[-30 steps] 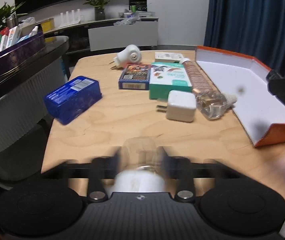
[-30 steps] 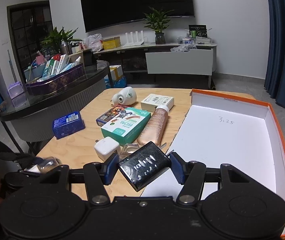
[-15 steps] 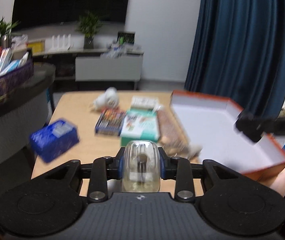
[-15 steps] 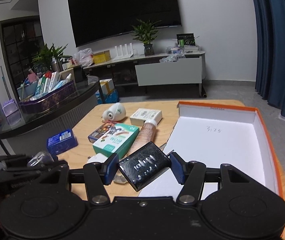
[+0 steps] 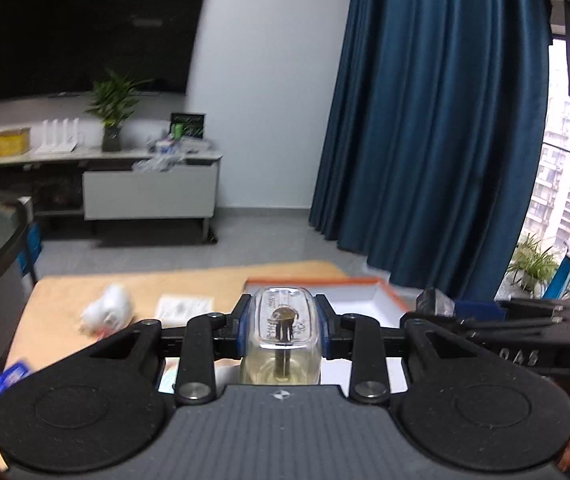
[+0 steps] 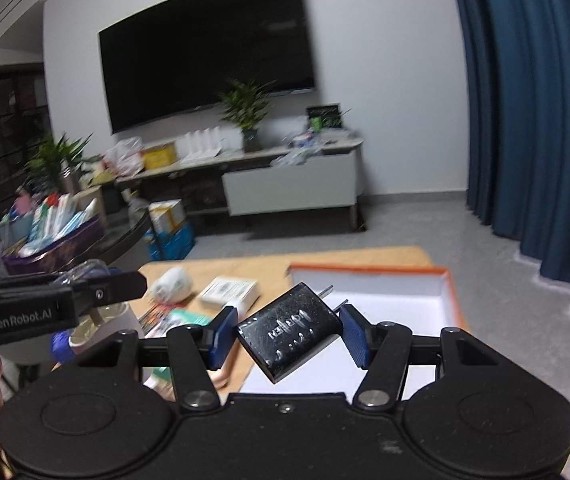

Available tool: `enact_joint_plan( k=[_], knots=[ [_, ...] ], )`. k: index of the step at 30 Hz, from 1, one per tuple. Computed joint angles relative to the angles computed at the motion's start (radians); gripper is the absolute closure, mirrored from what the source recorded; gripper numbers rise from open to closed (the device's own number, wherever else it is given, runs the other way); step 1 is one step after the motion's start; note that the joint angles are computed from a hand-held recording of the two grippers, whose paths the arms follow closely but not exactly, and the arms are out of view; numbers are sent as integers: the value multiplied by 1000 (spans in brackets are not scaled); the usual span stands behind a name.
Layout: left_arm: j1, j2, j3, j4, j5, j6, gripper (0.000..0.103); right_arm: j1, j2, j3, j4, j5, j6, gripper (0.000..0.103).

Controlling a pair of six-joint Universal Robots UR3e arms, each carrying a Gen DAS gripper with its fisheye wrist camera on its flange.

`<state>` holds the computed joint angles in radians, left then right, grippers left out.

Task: Organize rigid objects
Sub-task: 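Lift both held items and carry them over the orange-rimmed white box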

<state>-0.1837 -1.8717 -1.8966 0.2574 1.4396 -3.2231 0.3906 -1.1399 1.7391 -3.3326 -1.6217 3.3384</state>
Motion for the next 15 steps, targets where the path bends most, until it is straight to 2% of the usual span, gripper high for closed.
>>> enact_joint_plan(
  k=[7,15],
  knots=[
    [-85,-184,358,-149,66,-27,70,-73,-13,-77,54,-20,-29,34],
    [-122,-293,587,-300,104,-36,70,-144,23,-158,77,-17,-40,34]
  ],
)
